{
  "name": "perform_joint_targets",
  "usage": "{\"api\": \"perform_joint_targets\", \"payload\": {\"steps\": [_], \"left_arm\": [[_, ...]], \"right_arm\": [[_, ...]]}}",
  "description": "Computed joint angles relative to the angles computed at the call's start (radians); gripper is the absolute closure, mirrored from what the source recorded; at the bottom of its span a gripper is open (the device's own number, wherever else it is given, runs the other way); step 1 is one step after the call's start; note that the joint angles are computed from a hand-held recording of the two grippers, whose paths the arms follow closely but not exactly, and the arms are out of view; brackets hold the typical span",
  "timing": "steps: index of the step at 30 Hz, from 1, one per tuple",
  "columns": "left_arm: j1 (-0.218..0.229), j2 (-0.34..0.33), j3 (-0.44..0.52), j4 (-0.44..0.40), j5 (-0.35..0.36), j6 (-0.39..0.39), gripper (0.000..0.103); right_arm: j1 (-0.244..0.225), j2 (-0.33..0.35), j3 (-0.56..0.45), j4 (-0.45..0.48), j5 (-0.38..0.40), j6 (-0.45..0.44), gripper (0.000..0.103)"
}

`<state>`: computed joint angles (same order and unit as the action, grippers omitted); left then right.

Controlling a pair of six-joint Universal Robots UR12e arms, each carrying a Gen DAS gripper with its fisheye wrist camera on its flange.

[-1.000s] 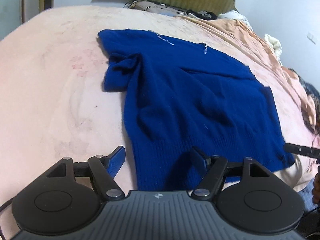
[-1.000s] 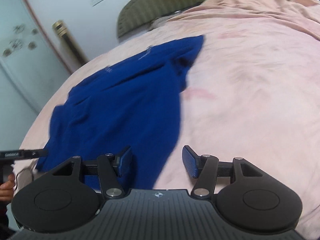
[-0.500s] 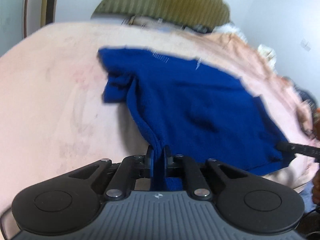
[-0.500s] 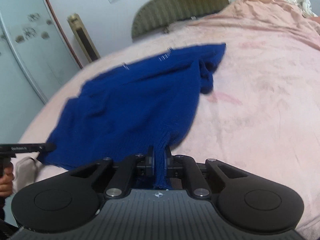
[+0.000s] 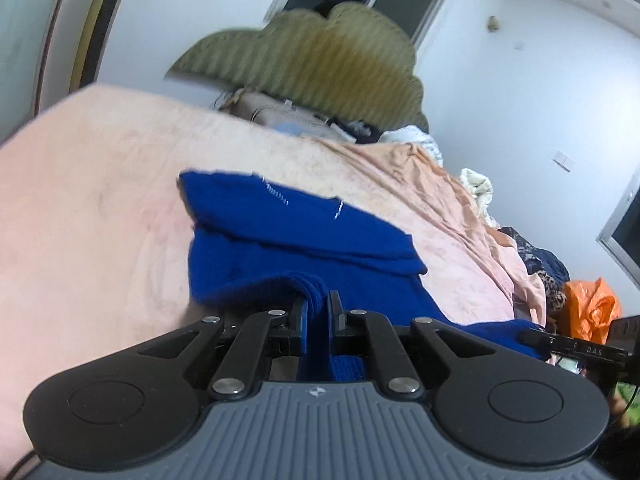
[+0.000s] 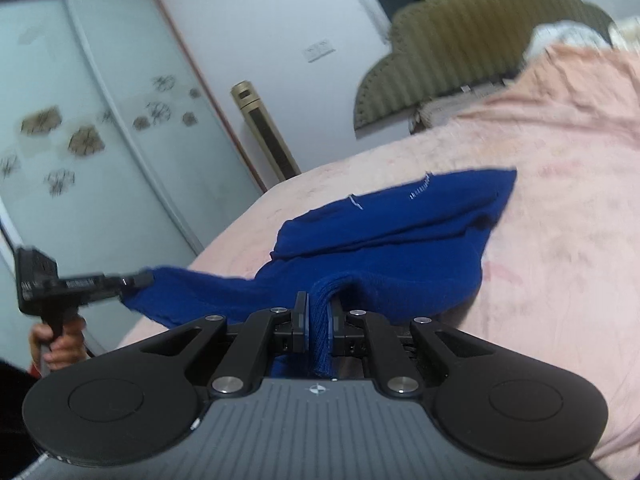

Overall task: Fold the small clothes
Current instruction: 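Lift the hem with both grippers and fold it over toward the collar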

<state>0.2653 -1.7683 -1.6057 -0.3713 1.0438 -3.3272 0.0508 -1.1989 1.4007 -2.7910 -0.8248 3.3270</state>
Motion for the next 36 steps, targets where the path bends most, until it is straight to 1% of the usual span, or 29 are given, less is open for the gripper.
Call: {"api": "perform_joint_targets", "payload": {"steps": [3,6,9,10,13,19,24,26,30,32,33,34,36], "left_arm": [[-0.010,-0.020,0.024,0.019,0.009,0.010,0.094],[-0.024,-0.056,0.081,0.021,0.037,0.009,0.094],[-0.036,-0.098,0.146,0.006,0.057,0.008,0.094],[-0.043,-0.116,0.174,0.000,0.074,0.012,0.094],[-0.061,-0.166,0.249,-0.018,0.133,0.018,0.094],[-0.080,-0.278,0.415,-0.084,0.193,0.003,0.094],[-0.101,-0.362,0.537,-0.118,0.275,0.031,0.095],[-0.110,-0.395,0.583,-0.126,0.321,0.043,0.095],[-0.122,-0.463,0.678,-0.136,0.396,0.070,0.095],[-0.124,-0.498,0.727,-0.170,0.426,0.080,0.095],[-0.123,-0.511,0.748,-0.197,0.427,0.080,0.095],[-0.116,-0.521,0.765,-0.238,0.405,0.074,0.095],[-0.099,-0.524,0.777,-0.326,0.328,0.056,0.095]], "right_arm": [[-0.002,0.019,-0.016,-0.025,0.015,0.060,0.092],[-0.002,0.051,-0.051,-0.079,0.019,0.121,0.092],[-0.003,0.107,-0.116,-0.140,0.014,0.232,0.091],[-0.001,0.127,-0.142,-0.150,0.002,0.260,0.091],[0.001,0.184,-0.212,-0.172,-0.019,0.349,0.091],[0.003,0.294,-0.358,-0.163,-0.075,0.479,0.091],[0.010,0.379,-0.488,-0.110,-0.117,0.528,0.091],[0.014,0.411,-0.541,-0.079,-0.130,0.538,0.091],[0.023,0.496,-0.688,0.023,-0.166,0.532,0.091],[0.026,0.535,-0.757,0.078,-0.178,0.525,0.091],[0.028,0.557,-0.796,0.107,-0.185,0.523,0.091],[0.031,0.583,-0.843,0.144,-0.190,0.518,0.091],[0.035,0.615,-0.903,0.205,-0.210,0.506,0.091]]}}
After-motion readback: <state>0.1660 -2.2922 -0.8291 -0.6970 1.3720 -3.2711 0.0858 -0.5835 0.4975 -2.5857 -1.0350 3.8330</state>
